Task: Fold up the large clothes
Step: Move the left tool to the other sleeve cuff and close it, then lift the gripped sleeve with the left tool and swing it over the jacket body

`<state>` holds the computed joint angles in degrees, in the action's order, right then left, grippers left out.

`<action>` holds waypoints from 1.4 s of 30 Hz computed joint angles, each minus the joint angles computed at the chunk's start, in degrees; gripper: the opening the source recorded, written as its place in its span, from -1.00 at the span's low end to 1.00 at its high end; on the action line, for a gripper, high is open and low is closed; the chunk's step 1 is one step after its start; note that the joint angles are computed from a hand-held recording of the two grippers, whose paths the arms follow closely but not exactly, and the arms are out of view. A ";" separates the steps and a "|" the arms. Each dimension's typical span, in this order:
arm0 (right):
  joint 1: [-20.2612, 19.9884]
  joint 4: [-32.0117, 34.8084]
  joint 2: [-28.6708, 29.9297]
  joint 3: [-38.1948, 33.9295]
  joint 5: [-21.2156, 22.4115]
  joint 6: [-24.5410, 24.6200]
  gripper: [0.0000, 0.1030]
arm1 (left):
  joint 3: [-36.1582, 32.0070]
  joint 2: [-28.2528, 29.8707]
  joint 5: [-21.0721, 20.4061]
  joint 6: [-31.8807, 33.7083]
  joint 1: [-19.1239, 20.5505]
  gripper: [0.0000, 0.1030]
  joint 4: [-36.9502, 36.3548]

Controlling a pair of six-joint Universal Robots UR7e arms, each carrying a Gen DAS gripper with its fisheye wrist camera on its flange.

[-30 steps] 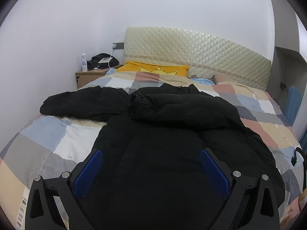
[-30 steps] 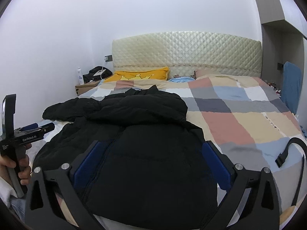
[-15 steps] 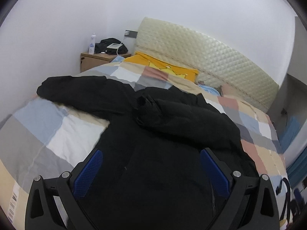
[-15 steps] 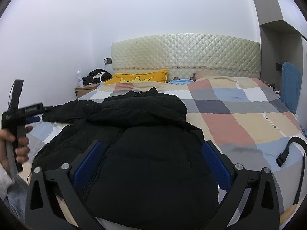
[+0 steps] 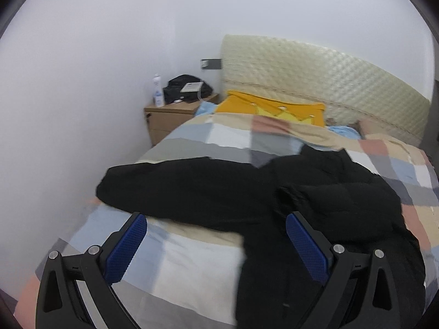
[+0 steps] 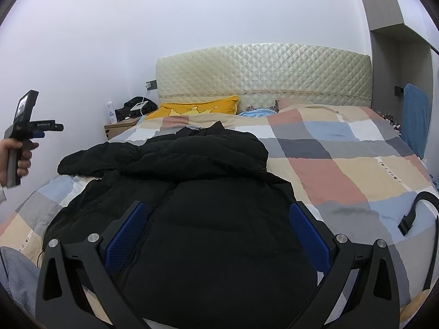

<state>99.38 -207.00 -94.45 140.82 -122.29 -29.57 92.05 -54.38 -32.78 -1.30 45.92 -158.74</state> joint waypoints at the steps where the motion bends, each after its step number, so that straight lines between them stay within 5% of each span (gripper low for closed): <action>1: 0.02 -0.17 0.37 -0.08 -0.28 -0.12 1.00 | -0.72 -0.23 -0.02 0.32 0.86 0.99 0.26; 10: 0.27 -2.15 3.74 -1.32 -2.82 -0.29 1.00 | -6.60 -1.28 -3.18 -2.88 11.22 0.97 5.32; 21: 1.56 -0.59 9.64 -5.33 -7.67 2.11 1.00 | -12.46 0.20 -15.82 -8.53 22.47 0.96 5.81; 25: 2.20 0.50 12.20 -7.58 -9.93 2.42 1.00 | -16.39 3.88 -15.07 -5.75 25.14 0.93 5.41; 35: 2.18 2.19 16.14 -11.48 -12.89 6.03 1.00 | -30.56 13.56 -23.80 -8.00 31.84 0.93 7.02; 42: 1.88 -1.72 19.42 -14.49 -15.94 5.35 1.00 | -45.00 21.87 -22.50 -7.93 33.24 0.93 11.35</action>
